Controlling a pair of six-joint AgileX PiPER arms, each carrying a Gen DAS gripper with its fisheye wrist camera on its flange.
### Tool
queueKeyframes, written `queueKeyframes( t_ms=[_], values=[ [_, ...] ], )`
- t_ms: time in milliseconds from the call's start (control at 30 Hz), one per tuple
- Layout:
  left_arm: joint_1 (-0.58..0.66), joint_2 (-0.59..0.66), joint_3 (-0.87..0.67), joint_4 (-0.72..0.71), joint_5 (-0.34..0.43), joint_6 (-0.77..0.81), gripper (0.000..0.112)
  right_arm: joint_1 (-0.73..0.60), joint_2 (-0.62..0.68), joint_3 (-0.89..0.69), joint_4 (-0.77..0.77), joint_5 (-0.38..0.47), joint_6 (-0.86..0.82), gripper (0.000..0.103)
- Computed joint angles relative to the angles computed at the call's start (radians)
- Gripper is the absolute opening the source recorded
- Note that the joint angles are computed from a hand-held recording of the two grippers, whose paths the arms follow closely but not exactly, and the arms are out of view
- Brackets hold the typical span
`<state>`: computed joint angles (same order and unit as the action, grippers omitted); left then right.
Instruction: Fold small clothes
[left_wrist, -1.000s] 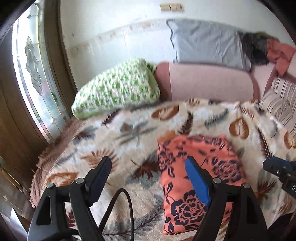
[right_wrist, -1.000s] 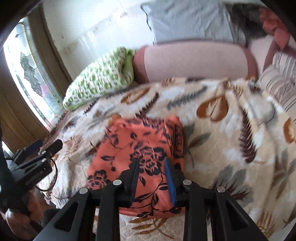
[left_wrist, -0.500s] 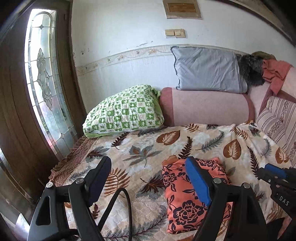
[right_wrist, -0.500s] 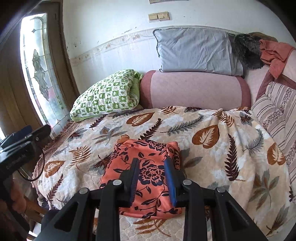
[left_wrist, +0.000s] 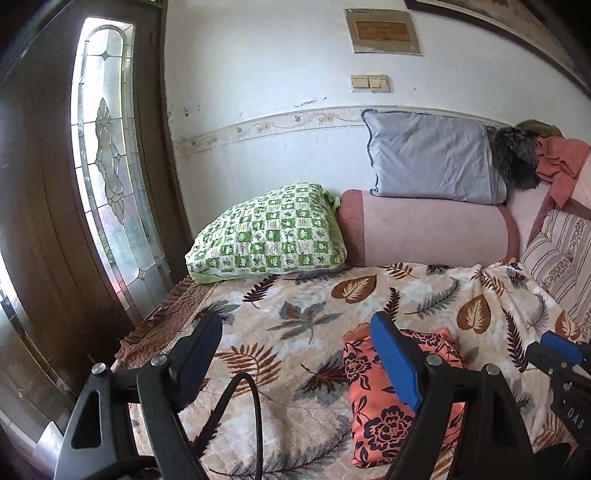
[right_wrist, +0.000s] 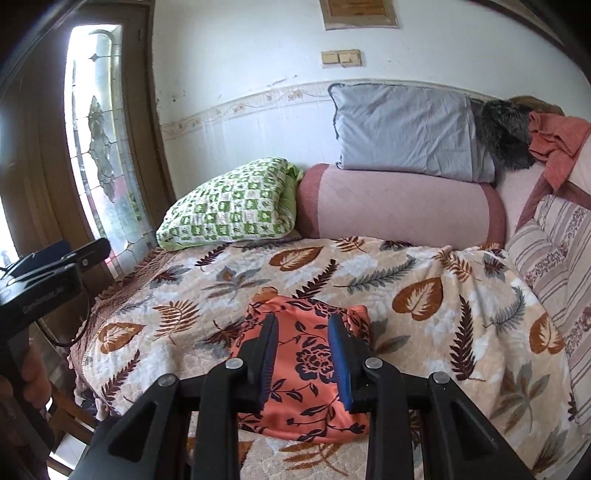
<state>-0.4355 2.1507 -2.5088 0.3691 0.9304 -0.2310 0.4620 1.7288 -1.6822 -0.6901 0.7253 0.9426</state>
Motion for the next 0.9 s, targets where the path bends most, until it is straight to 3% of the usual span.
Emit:
queueKeyframes(
  t_ms=[900],
  values=[
    [0.094, -0.03, 0.028, -0.04, -0.01, -0.033, 0.083, 0.082, 0.098, -0.138, -0.028, 0.063, -0.087, 0.031]
  ],
)
